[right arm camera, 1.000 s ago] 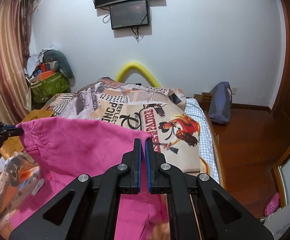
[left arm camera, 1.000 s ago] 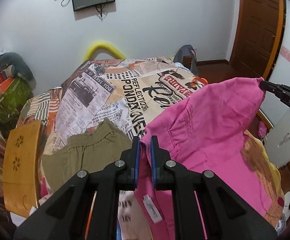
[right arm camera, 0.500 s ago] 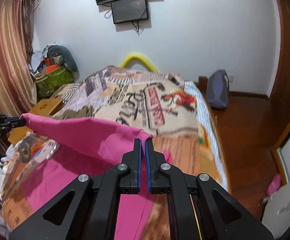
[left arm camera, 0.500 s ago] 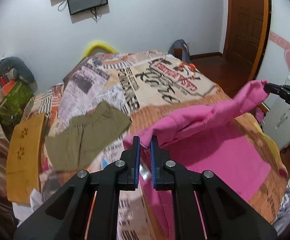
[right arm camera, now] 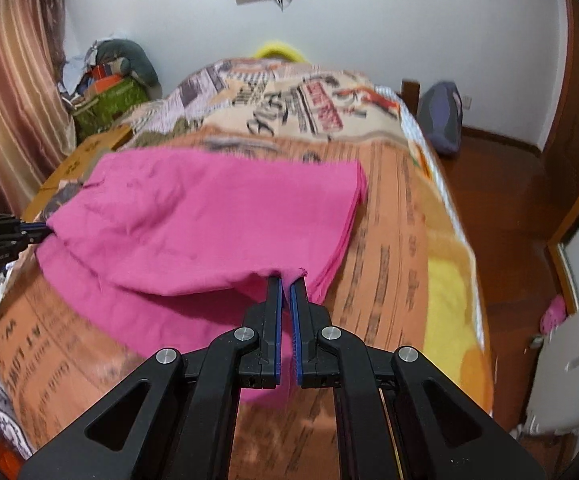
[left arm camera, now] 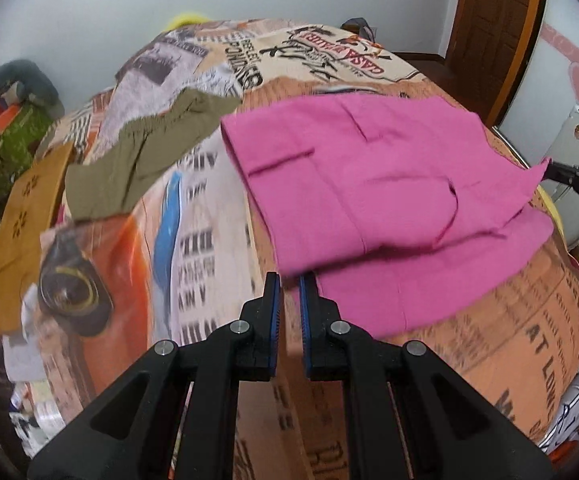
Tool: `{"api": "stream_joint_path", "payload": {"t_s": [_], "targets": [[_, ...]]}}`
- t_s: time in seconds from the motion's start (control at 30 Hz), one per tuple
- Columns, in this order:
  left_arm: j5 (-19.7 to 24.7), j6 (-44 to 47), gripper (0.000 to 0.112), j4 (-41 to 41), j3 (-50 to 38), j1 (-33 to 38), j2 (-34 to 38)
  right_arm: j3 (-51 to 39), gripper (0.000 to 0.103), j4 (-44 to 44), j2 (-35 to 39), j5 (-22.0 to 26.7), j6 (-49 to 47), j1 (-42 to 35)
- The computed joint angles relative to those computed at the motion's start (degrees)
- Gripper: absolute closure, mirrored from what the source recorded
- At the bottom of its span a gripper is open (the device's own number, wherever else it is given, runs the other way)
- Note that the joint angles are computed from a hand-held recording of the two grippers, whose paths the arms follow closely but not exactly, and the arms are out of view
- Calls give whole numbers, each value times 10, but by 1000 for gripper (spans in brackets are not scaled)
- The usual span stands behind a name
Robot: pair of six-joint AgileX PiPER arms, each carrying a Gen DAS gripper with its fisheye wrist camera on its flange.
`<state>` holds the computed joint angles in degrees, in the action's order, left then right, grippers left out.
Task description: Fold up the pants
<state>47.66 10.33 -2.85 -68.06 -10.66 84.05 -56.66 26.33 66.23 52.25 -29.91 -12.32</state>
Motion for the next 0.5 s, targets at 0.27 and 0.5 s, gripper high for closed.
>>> {"api": "stream_joint_path", "payload": {"t_s": [0.27, 0.5], "targets": [[12, 6, 103, 3, 16, 10, -60, 19, 98, 2, -44, 55, -4, -41], [26, 21, 96, 13, -27, -41, -71, -9, 87, 1, -69, 70, 17, -8]]}}
